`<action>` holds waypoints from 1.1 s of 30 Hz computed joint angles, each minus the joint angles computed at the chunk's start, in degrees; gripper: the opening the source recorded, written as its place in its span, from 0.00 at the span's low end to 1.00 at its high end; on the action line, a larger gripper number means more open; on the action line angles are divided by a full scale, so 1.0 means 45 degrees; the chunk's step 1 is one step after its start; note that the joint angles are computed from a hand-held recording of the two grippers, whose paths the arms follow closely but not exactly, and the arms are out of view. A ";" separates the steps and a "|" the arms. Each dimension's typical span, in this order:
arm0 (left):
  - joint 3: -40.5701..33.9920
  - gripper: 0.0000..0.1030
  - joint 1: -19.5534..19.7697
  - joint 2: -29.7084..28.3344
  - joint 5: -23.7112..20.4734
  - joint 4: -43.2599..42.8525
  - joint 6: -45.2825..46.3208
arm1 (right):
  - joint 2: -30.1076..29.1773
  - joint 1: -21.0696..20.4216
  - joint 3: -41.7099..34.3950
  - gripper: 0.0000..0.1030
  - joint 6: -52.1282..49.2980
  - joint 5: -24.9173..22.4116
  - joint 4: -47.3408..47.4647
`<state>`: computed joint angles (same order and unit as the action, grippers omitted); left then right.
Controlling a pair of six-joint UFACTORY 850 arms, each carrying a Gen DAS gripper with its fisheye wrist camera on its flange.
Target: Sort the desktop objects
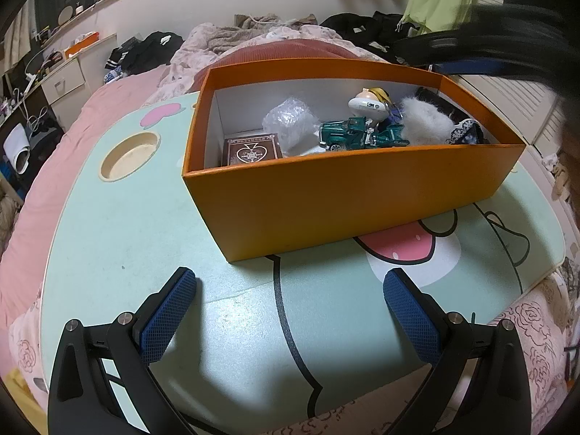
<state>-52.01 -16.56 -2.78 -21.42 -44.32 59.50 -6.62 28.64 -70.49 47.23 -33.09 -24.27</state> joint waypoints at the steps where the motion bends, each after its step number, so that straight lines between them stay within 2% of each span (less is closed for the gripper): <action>1: -0.0015 1.00 0.0070 -0.0006 -0.0065 -0.0150 0.0190 | -0.0425 -0.0166 -0.0394 0.57 -0.0783 -0.0120 0.0841; 4: 0.0012 1.00 0.0255 0.0038 -0.0237 -0.0659 0.0710 | -0.1575 -0.0605 -0.1375 0.54 -0.3479 -0.1026 0.3459; 5: 0.0005 1.00 0.0266 0.0032 -0.0247 -0.0741 0.0769 | -0.1778 -0.0614 -0.1507 0.50 -0.3751 -0.1230 0.3543; 6: 0.0000 1.00 0.0254 0.0023 -0.0235 -0.0754 0.0767 | -0.1848 -0.0582 -0.1557 0.37 -0.3807 -0.1323 0.3367; 8: -0.0039 1.00 0.0223 0.0020 -0.0231 -0.0748 0.0776 | -0.1674 -0.0634 -0.1362 0.33 -0.3793 -0.0936 0.3452; 11: -0.0002 1.00 0.0291 -0.0013 -0.0214 -0.1080 0.1096 | -0.0651 -0.0529 -0.0223 0.33 -0.3301 0.0778 0.3099; 14: -0.0008 1.00 0.0402 -0.0103 -0.0271 -0.1493 0.1562 | 0.1329 -0.0228 0.1517 0.33 -0.0694 0.3449 0.0742; 17: 0.0090 1.00 0.0401 -0.0104 -0.0144 -0.1930 0.1917 | 0.3265 0.0318 0.3158 0.33 0.2561 0.5178 -0.2378; 20: 0.0080 1.00 0.0407 -0.0121 -0.0128 -0.1998 0.1959 | 0.4503 0.1392 0.4529 0.33 0.4680 0.4901 -0.4389; 22: 0.0068 1.00 0.0392 -0.0118 -0.0123 -0.1968 0.1913 | 0.4834 0.1883 0.5440 0.33 0.4552 0.4791 -0.3854; 24: 0.0033 1.00 0.0378 -0.0148 -0.0109 -0.1956 0.1883 | 0.4631 0.2135 0.5929 0.34 0.5279 0.4666 -0.4041; 27: 0.0017 1.00 0.0356 -0.0148 -0.0080 -0.1936 0.1841 | 0.4124 0.2023 0.6421 0.34 0.8960 0.5378 -0.6953; 29: 0.0049 1.00 0.0357 -0.0115 -0.0052 -0.2013 0.1901 | 0.3856 0.2072 0.6284 0.34 1.1434 0.4992 -0.9618; 31: 0.0195 1.00 0.0363 -0.0011 0.0043 -0.2186 0.1989 | 0.3841 0.2317 0.6362 0.40 1.3773 0.4217 -1.1987; 33: 0.0288 1.00 0.0382 0.0030 0.0169 -0.2310 0.1991 | 0.3902 0.2567 0.6547 0.85 1.4488 0.3875 -1.2459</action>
<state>-50.72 -14.85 -2.64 -20.65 -54.71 68.46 10.94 40.19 -41.03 112.43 -15.65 -80.34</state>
